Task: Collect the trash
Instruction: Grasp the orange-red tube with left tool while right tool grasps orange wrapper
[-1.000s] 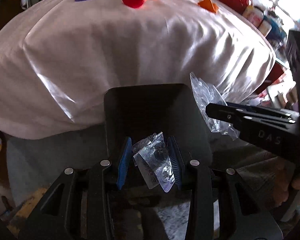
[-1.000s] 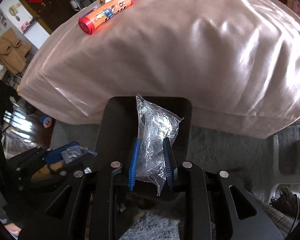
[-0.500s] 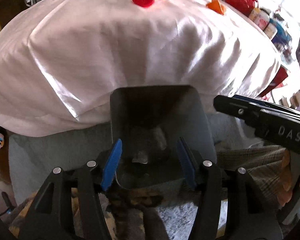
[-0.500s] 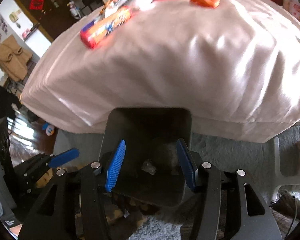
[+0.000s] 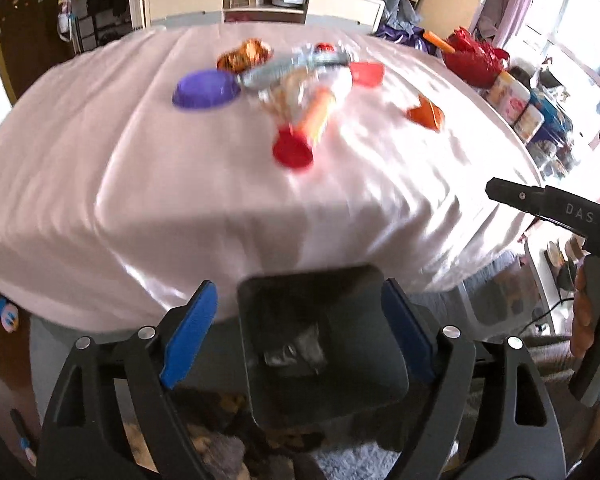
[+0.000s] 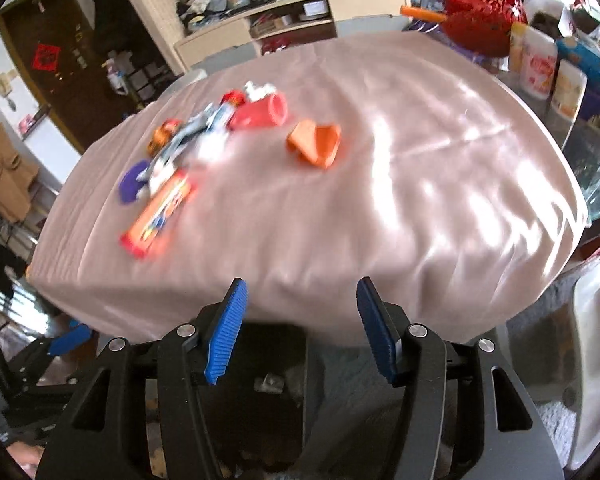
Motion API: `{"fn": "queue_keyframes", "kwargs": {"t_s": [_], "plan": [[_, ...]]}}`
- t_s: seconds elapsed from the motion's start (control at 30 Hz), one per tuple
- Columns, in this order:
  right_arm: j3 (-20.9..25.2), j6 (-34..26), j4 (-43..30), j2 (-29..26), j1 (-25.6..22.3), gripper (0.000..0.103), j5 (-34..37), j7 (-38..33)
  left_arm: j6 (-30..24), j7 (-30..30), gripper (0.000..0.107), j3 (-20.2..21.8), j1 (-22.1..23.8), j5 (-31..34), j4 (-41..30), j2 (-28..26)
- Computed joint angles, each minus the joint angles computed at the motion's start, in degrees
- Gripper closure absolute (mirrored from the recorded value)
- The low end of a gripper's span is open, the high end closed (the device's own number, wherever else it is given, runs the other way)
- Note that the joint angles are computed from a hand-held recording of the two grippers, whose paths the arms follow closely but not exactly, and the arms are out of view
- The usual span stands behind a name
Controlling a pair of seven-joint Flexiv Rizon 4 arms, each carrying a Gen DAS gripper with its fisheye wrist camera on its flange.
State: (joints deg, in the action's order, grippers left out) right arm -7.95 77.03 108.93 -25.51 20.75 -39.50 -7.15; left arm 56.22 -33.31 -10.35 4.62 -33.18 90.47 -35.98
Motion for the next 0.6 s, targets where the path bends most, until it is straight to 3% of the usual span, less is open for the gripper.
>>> {"fn": "queue_keyframes", "kwargs": {"t_s": [0.13, 0.27, 0.33, 0.6], "plan": [[2.66, -4.51, -5.36, -2.20, -2.14, 0.026, 3.22, -5.25, -2.79, -3.06, 0.028, 0.92, -1.39, 2.34, -6.87, -3.04], [2.91, -7.51, -10.57, -4.92, -3.01, 0.024, 5.13, -9.07, -5.43, -5.73, 0.028, 1.33, -2.24, 4.41, -13.06, -6.10], [2.78, -8.66, -12.82, -6.24, -3.23, 0.015, 6.16, -10.11, -7.49, -7.51, 0.026, 1.66, -2.75, 5.57, -16.72, -7.94], [3.33, -14.32, -22.94, -12.62, -4.92, 0.015, 11.29, -16.05, -11.68, -11.89, 0.021, 2.64, -5.02, 10.25, -28.01, -14.49]]}}
